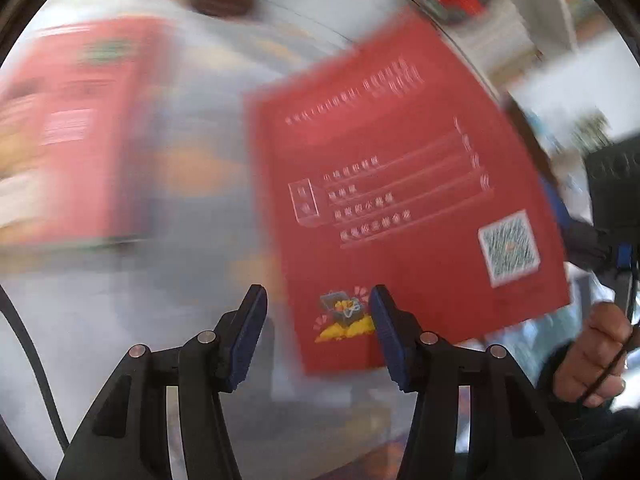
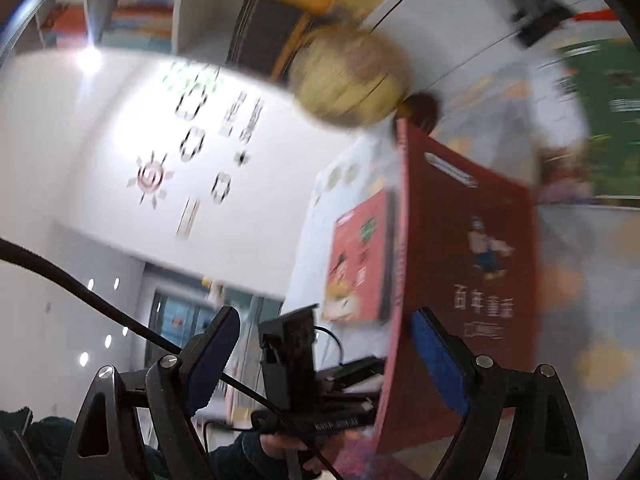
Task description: Organize books
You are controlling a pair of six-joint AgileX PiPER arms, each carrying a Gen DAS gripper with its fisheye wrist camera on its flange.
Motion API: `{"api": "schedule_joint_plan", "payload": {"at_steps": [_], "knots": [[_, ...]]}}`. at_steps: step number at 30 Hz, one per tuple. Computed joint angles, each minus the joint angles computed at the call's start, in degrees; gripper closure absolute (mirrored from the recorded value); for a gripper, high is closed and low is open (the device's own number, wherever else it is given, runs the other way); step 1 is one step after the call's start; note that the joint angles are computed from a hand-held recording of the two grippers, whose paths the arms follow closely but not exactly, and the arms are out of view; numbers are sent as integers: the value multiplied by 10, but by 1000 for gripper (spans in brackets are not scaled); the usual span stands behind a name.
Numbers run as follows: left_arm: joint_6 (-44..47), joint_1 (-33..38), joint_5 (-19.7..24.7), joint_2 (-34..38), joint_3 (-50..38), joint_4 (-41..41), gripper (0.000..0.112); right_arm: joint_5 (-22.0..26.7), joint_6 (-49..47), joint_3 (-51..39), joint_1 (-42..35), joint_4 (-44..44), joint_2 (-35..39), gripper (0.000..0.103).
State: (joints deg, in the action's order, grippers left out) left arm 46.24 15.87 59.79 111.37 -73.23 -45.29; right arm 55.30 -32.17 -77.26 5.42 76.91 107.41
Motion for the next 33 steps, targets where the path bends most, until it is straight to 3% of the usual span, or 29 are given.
{"api": "schedule_joint_plan", "payload": {"at_steps": [4, 7, 10, 13, 15, 18, 20, 22, 26, 29, 33], "knots": [[3, 103, 10, -5, 12, -5, 62, 22, 29, -66, 53, -12, 73, 16], [0, 109, -11, -26, 28, -10, 62, 33, 71, -132, 91, -41, 132, 16], [23, 117, 24, -10, 25, -50, 62, 42, 90, -153, 101, -63, 147, 16], [20, 86, 31, 14, 0, -69, 62, 17, 89, -123, 78, -85, 118, 16], [31, 49, 48, 43, -34, -89, 62, -49, 77, -52, 51, -103, 67, 16], [20, -10, 55, 87, -81, -98, 62, -121, 85, 13, 6, -132, 49, 16], [-4, -40, 52, 108, -104, -90, 62, -122, 109, 21, -13, -156, 72, 36], [-9, -60, 38, 107, -104, -89, 62, -104, 128, 20, -24, -169, 104, 41], [-25, -68, 54, 108, -109, -96, 62, -111, 73, 47, -2, -128, 96, 41], [-39, -85, 40, 95, -106, -93, 62, -114, 72, 51, 10, -135, 87, 41], [-48, -109, 44, 85, -96, -117, 62, -63, -13, 98, -44, -43, 68, 41]]}}
